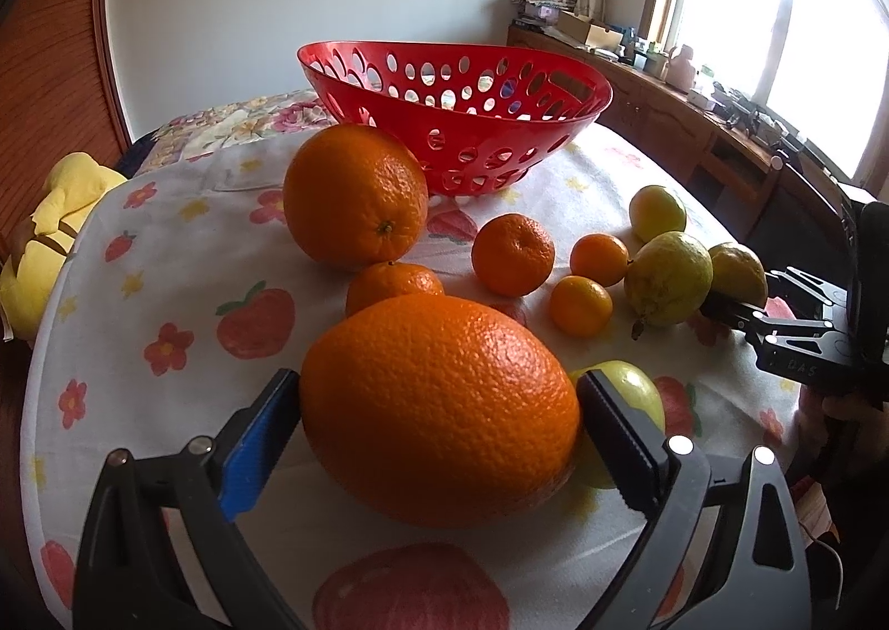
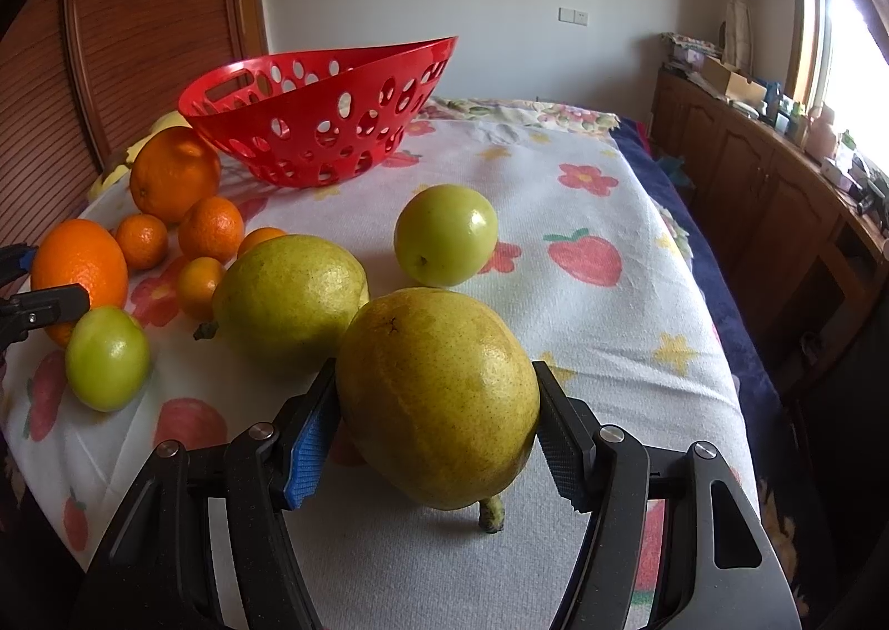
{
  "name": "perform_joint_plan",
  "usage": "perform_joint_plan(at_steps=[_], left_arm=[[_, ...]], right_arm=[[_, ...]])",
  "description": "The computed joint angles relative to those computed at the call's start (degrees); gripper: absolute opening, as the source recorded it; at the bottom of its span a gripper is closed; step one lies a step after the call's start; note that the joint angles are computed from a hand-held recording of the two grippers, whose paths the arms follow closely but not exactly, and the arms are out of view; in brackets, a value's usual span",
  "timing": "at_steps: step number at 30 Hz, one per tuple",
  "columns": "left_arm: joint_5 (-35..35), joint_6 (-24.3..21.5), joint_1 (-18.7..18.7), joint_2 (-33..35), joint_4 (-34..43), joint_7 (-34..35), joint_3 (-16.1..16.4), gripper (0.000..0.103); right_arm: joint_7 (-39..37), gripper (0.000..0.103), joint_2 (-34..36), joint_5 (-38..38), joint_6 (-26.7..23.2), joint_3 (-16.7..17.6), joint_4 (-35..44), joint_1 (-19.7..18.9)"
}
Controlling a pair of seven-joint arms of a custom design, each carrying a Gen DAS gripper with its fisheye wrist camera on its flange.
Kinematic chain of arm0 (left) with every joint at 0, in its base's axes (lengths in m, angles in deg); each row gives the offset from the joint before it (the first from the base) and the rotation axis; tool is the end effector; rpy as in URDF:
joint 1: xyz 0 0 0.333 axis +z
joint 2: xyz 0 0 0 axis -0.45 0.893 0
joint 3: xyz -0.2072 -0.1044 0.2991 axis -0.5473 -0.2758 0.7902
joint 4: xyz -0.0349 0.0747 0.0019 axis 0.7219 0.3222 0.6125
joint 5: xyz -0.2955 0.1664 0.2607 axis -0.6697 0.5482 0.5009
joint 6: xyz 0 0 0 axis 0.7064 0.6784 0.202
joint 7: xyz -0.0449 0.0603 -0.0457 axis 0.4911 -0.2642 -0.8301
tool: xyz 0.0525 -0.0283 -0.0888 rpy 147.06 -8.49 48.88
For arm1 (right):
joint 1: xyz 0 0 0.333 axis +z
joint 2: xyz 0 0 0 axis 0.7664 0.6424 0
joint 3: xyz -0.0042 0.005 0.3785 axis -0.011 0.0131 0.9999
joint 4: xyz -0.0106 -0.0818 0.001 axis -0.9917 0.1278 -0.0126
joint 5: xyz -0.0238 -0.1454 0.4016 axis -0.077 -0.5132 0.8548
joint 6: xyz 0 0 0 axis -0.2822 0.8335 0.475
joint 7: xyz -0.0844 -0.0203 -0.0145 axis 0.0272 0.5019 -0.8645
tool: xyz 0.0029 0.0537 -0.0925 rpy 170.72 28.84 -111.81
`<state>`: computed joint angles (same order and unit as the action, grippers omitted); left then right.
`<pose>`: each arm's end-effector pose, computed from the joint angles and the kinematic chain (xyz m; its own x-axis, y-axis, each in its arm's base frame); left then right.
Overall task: Organize fruits
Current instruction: 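Lift the orange with the left tool while the right tool lifts the pear, then carry both fruits over the red basket and open both tools to drop them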
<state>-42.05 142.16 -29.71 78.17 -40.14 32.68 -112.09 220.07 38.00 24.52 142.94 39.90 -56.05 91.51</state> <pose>0.7533 -0.2864 0.3413 -0.5823 -0.8061 0.1058 -0.6425 0.3765 -0.6674 0.6480 0.4749 0.3437 -0.1294 -0.9912 0.0263 -0.7719 0.0840 -0.6302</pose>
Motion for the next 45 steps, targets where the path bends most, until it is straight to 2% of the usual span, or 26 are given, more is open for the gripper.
perform_joint_plan(at_steps=[2,13,21,28,37,41,45], left_arm=[[0.2,1.0,-0.1,-0.4,-0.6,-0.2,0.2,0.098],[-1.6,3.6,5.5,-2.5,-3.2,4.3,-6.5,0.098],[-2.6,4.3,7.1,-3.4,-2.5,6.4,-8.9,0.098],[-3.1,3.1,6.6,-2.1,1.5,8.0,-9.8,0.098],[-2.9,-1.9,0.2,0.5,10.4,7.3,-3.8,0.098],[-2.6,-4.5,-2.5,2.8,16.3,6.3,-1.2,0.098],[-1.5,-7.7,-5.4,6.2,23.8,4.6,1.6,0.098]], right_arm=[[0.0,0.067,-0.1,0.1,0.1,0.0,-0.1,0.0],[-0.1,0.066,-0.3,0.6,0.6,0.1,-0.6,-0.4],[2.8,0.066,-3.5,-1.5,0.7,-0.7,-3.8,0.0],[2.8,0.066,-5.4,-5.3,1.6,0.0,-3.3,-0.9],[-1.4,0.066,-2.3,-6.1,4.8,0.0,3.7,-2.3],[-5.3,0.066,0.0,-3.1,7.1,-0.1,7.8,-3.5],[-12.4,0.066,3.1,1.3,7.6,-0.2,13.5,-4.6]])
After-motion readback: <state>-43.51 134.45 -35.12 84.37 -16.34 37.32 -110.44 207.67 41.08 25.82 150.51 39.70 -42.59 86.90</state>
